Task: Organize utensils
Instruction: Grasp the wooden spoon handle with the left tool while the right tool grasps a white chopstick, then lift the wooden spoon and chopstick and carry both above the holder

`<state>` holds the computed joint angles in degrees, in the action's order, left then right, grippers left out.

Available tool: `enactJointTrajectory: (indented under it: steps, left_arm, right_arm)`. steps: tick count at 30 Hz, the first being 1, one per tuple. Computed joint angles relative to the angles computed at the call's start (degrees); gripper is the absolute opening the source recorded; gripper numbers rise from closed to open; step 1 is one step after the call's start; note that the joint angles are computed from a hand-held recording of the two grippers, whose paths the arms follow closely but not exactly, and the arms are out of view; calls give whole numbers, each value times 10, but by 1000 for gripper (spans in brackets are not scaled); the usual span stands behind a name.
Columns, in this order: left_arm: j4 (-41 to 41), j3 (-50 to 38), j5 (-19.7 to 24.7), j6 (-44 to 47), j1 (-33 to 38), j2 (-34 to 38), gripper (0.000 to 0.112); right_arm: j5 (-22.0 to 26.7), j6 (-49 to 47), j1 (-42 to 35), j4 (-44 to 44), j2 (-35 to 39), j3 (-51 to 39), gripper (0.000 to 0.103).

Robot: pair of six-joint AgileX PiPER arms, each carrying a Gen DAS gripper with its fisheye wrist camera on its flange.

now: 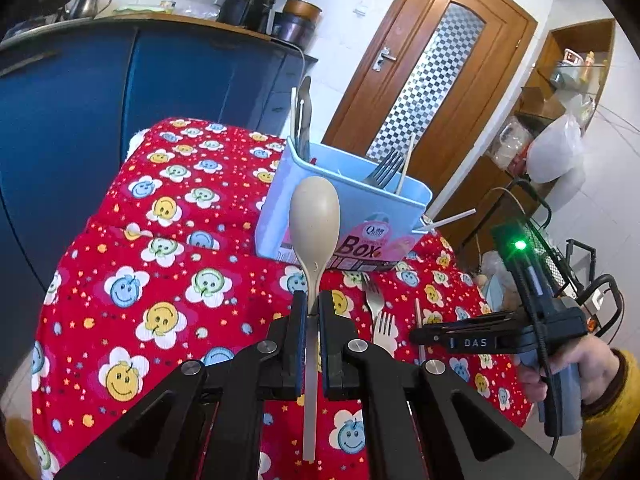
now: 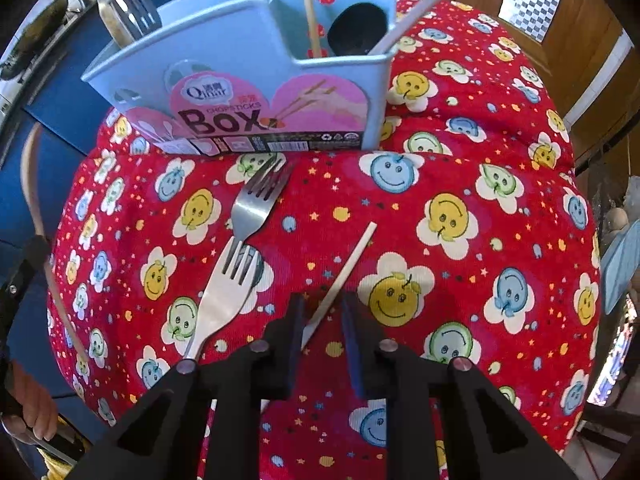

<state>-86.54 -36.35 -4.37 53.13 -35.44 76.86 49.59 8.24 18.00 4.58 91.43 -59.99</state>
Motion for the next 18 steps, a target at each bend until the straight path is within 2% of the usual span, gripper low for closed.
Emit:
enactJointTrajectory:
  steps: [4, 7, 12, 18]
  left_arm:
    - [4, -4, -14, -2, -7, -5, 5]
    - [-2, -6, -23, 6, -12, -10, 5]
    - [-27, -16, -42, 33, -20, -13, 5]
    - [-14, -34, -71, 27, -34, -14, 5]
  right_arm:
    - [27, 16, 7, -21, 17, -25, 11]
    - [7, 0, -5, 0, 0, -4, 7]
    - [-38, -113, -75, 128, -61, 70, 6]
    - [-82, -247, -142, 243, -179, 158, 6]
